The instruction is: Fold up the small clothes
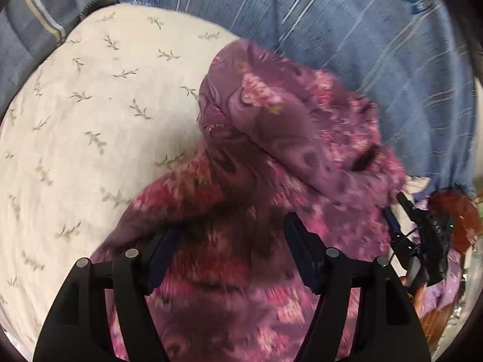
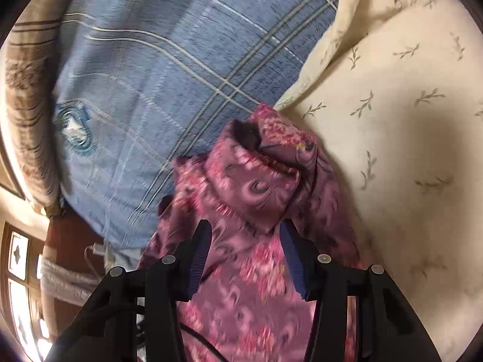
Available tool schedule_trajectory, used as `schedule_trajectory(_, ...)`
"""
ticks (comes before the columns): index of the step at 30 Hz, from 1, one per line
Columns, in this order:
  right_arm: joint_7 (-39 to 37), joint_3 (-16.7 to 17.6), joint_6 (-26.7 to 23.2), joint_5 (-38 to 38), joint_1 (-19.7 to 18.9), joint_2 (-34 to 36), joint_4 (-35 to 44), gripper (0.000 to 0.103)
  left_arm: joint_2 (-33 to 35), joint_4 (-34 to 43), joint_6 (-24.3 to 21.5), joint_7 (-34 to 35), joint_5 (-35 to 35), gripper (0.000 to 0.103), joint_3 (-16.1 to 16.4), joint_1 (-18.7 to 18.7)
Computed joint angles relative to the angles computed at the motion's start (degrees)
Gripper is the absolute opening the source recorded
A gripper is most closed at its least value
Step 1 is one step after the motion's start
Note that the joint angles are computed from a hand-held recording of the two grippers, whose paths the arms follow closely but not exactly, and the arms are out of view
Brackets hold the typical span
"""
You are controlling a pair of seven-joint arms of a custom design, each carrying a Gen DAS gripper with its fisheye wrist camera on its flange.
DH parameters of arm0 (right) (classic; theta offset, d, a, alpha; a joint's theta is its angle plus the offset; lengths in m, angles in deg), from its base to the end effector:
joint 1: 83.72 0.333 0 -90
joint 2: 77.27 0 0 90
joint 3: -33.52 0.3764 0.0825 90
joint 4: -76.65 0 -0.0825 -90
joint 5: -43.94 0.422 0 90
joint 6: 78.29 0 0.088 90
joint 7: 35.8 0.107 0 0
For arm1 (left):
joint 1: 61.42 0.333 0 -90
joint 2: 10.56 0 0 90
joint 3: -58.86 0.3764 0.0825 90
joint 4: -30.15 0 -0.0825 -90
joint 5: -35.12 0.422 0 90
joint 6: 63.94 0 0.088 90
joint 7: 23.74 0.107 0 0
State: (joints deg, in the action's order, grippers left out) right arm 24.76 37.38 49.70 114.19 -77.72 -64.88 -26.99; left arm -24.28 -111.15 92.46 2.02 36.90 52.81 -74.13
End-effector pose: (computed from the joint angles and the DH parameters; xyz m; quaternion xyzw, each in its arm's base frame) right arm 0.6792 0.1433 0.5041 -0.6006 0.6233 0.2164 0.4516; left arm 0.4767 -0.1653 0.4742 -0.8910 0.3797 -0.2462 0.0371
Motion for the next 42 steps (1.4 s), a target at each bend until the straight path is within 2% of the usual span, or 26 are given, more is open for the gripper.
schedule_trajectory(3, 2.05, 0.83, 2.67, 1.79, 0.81, 3.30, 2.27, 0.049, 3.82, 4.78, -4.17, -1.85, 3.63, 0.070, -0.67, 2.40)
schedule_trajectory(4, 1.77, 1.31, 2.81, 3.53, 0.56, 4.10, 2.67, 0.045, 4.78, 6.30, -5.58, -1.26, 2.93, 0.070, -0.42, 2.62)
schedule_trajectory(5, 1.00, 1.77, 2.14, 5.47, 0.02, 4.84, 3.42, 0.028, 5.24, 7.02, -6.05, -0.45, 1.75, 0.070, -0.20, 2.77)
schedule_trajectory(6, -0.69, 2.25, 0.78, 7.76, -0.83, 5.06, 3.75, 0.017, 5.63, 7.70, -6.29, 0.43, 0.51, 0.070, 0.06, 3.03)
schedule_trajectory(7, -3.73, 2.74, -0.87, 11.54, -2.08, 4.67, 3.57, 0.012, 5.64, 7.80, -6.12, 1.05, -0.22, 0.070, 0.09, 3.29)
schedule_trajectory(9, -9.26, 2.58, -2.21, 17.78, -3.75, 1.72, 1.24, 0.011, 4.84, 6.63, -4.30, 3.43, -2.73, 0.070, 0.41, 3.31)
schedule_trajectory(12, -11.29, 0.30, -6.12, 21.46, -5.44, -2.63, -3.38, 0.011, 1.40, 1.56, 0.38, 3.92, -3.58, 0.070, 0.37, 3.27)
schedule_trajectory(13, -11.00, -0.40, -6.43, 20.91, -5.29, -3.31, -4.43, 0.011, -0.03, -0.79, 2.26, 3.02, -4.03, 0.070, 0.47, 3.03)
schedule_trajectory(16, -8.17, -2.32, -5.97, 12.01, -4.43, -4.40, -7.04, 0.011, -3.78, -8.06, 9.88, 1.88, -8.96, 0.070, 2.82, -0.14)
schedule_trajectory(18, -7.09, -2.88, -6.89, 9.15, -4.21, -3.94, -7.95, 0.012, -5.60, -10.56, 12.72, -0.26, -9.44, 0.070, 3.70, -1.63)
schedule_trajectory(21, -5.90, -3.13, -7.15, 9.75, -4.16, -4.15, -8.48, 0.017, -6.71, -10.65, 12.41, -4.55, -5.84, 0.070, 2.81, -0.86)
schedule_trajectory(22, -5.27, -3.24, -6.95, 8.92, -4.06, -4.58, -8.59, 0.025, -6.76, -10.63, 12.38, -5.06, -5.21, 0.070, 3.21, -1.47)
schedule_trajectory(23, -4.16, -3.32, -6.46, 7.74, -3.83, -4.67, -8.21, 0.036, -6.03, -10.23, 12.90, -5.15, -4.99, 0.070, 3.91, -2.36)
schedule_trajectory(24, -4.22, -3.41, -6.92, 7.85, -3.92, -4.92, -8.34, 0.040, -5.13, -9.77, 13.82, -5.08, -4.79, 0.070, 4.51, -3.08)
schedule_trajectory(25, -4.66, -3.47, -7.45, 8.29, -4.01, -5.46, -8.75, 0.042, -4.10, -8.87, 13.76, -5.94, -3.70, 0.070, 3.97, -2.62)
schedule_trajectory(28, -4.07, -3.48, -6.91, 6.21, -3.08, -6.52, -9.12, 0.048, -0.65, -4.57, 9.12, -9.04, 2.11, 0.070, 1.18, 1.27)
schedule_trajectory(29, -1.56, -3.44, -7.63, 3.23, -2.72, -5.59, -7.47, 0.049, 0.25, -3.32, 8.11, -10.58, 4.48, 0.070, 0.10, 2.79)
schedule_trajectory(31, -0.27, -3.29, -11.32, 2.31, -2.83, -4.16, -5.01, 0.049, 1.24, -1.58, 7.00, -12.87, 8.13, 0.069, -0.94, 4.83)
schedule_trajectory(32, -0.33, -3.18, -12.08, 2.30, -2.90, -3.83, -3.93, 0.049, 1.50, -0.88, 6.61, -14.28, 9.87, 0.060, -1.37, 5.79)
schedule_trajectory(33, -0.88, -3.04, -11.56, 3.07, -2.91, -3.98, -3.41, 0.049, 1.74, -0.19, 5.59, -14.69, 10.65, 0.046, -1.28, 6.13)
schedule_trajectory(34, -1.50, -2.94, -10.83, 3.88, -2.89, -4.07, -3.13, 0.049, 2.02, 0.41, 4.53, -14.56, 10.78, 0.042, -1.01, 6.13)
schedule_trajectory(36, -2.33, -2.86, -6.61, 3.00, -2.26, -5.04, -2.97, 0.049, 2.62, 1.05, 3.38, -14.34, 10.81, 0.026, -0.63, 6.23)
schedule_trajectory(40, -5.96, -2.55, -6.29, -3.79, -0.96, -6.68, -3.33, 0.051, 0.88, -1.18, 6.04, -14.98, 12.89, 0.020, -1.10, 6.85)
schedule_trajectory(41, -6.74, -2.42, -5.34, -5.48, -0.39, -7.18, -3.71, 0.051, -0.12, -1.74, 5.66, -15.39, 14.01, 0.019, -1.46, 7.01)
schedule_trajectory(42, -7.26, -2.14, -2.23, -8.81, 0.67, -7.74, -4.33, 0.053, -0.53, -1.64, 4.88, -15.89, 15.17, 0.018, -1.87, 7.20)
